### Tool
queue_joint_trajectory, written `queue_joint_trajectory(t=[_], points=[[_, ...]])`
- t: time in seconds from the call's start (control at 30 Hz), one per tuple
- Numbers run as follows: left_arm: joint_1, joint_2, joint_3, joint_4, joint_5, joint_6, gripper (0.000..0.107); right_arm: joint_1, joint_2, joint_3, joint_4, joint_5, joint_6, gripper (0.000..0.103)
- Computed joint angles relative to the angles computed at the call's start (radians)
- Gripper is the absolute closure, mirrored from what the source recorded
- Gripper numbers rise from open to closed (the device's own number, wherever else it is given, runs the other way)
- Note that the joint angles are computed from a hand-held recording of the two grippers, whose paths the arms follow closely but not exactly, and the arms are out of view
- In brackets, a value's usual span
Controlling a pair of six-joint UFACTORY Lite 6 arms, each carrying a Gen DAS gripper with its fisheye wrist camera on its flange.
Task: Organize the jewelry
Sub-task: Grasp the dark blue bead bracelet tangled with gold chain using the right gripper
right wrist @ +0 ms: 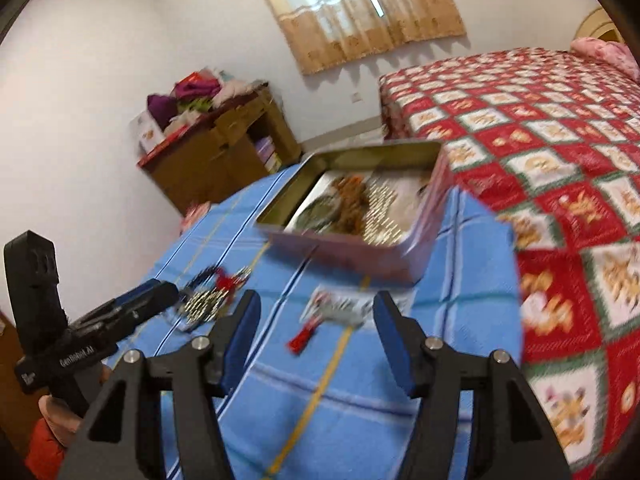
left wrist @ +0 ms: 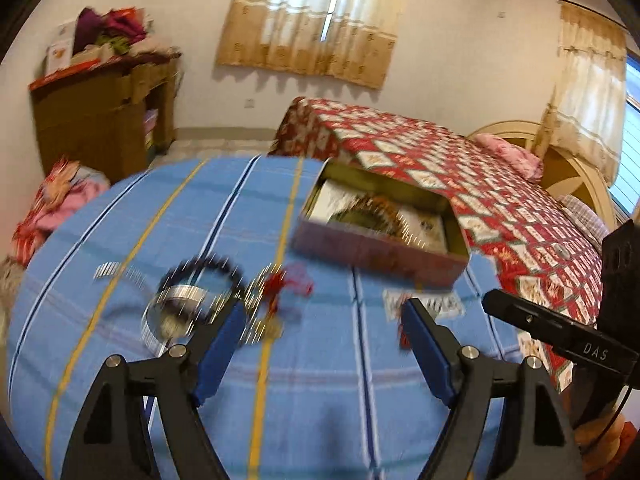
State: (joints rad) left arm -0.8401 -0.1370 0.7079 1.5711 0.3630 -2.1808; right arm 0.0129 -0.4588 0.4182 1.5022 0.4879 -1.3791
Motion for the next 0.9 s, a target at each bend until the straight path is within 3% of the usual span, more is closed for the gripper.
queue_joint_trajectory(t=[0.07, 0.13, 0.4, 0.6, 0.77, 0.9], points=[[-0.021, -0.039, -0.05, -0.041, 0.02, -0.006, 0.027, 0.074, -0.016, -0.014, -0.021, -0.032, 0.047, 0.058], [-0.037, -0.1, -0.11, -0.06, 0.028, -0.017, 0.027, 0.138, -0.04, -0.033, -0.039, -0.063, 0.087, 0.062], [-0.121, -0.226, -0.209, -0.185, 0.202, 0.051, 0.027, 0.332, -0.103, -0.072, -0.124, -0.183, 0.256, 0.062], [-0.072, -0.304, -0.291, -0.167, 0.222, 0.008, 0.027, 0.421, -0.036, -0.013, -0.102, -0.233, 0.255, 0.062], [-0.025, -0.337, -0.324, -0.169, 0.225, 0.032, 0.027, 0.501, 0.144, 0.122, 0.055, -0.275, 0.092, 0.062], [0.002, -0.352, -0.343, -0.176, 0.24, 0.059, 0.027, 0.534, 0.371, 0.266, 0.247, -0.217, -0.084, 0.062]])
